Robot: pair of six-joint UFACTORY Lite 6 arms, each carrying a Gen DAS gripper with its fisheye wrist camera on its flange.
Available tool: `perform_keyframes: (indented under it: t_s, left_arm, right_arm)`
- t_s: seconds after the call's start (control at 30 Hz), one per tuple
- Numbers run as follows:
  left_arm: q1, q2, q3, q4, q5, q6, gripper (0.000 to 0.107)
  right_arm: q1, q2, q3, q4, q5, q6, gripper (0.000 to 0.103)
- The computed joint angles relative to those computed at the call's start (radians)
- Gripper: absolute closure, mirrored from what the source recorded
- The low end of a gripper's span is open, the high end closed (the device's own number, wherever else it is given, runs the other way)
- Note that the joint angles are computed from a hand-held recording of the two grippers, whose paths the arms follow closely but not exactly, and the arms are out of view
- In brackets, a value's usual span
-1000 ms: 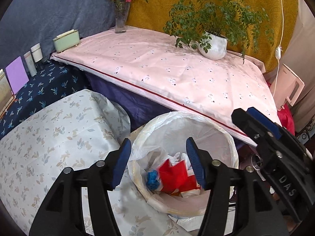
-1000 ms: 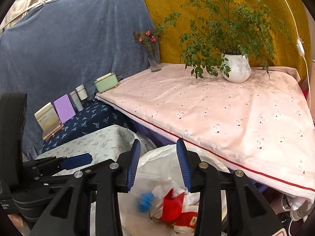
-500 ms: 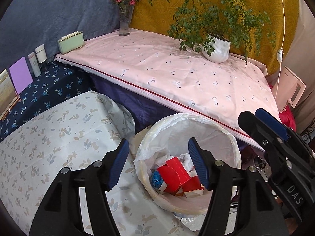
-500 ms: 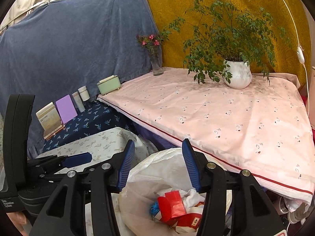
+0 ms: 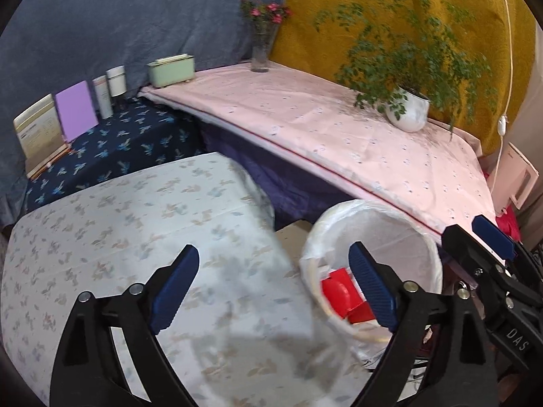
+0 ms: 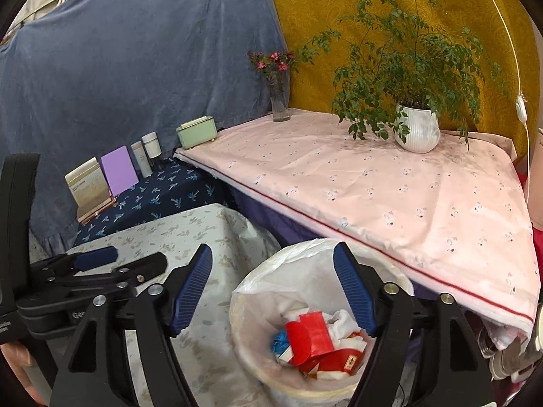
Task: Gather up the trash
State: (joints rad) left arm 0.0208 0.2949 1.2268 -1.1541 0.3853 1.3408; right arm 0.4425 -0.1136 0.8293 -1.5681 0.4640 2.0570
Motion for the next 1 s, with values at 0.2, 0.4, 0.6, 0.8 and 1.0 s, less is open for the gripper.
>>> perform_keyframes:
  t_s: [0.2,0.4,0.6,0.8,1.0]
  left_arm:
    - [0.182,-0.008,-0.109,-0.162,-0.007,0.259,0.016]
    - [0.374,0.047,-0.181,-0.358,-0.024,0.547,0.013]
    - [0.552,0.139,-0.208,-0.462,-0.007,0.79,0.013]
    - [0.671,0.236,-0.195,-0.488,0.014,0.914,0.013]
    - [0.741,0.304,-0.171,-0.486,0.045,0.956,0.013]
  right_arm:
    - [0.186,0.11,0.056,0.095,0.124,-0.019,0.021]
    - [0.335,0.277,0.133,0.117,0.146,0.076,0.019]
    - [0.442,0.486,0.259,0.166,0.14,0.098,0.019]
    - [0.493,0.678,0.374,0.217,0.083,0.114,0.019]
    - [0.512,0.806,0.474,0.296,0.093,0.047,0.019]
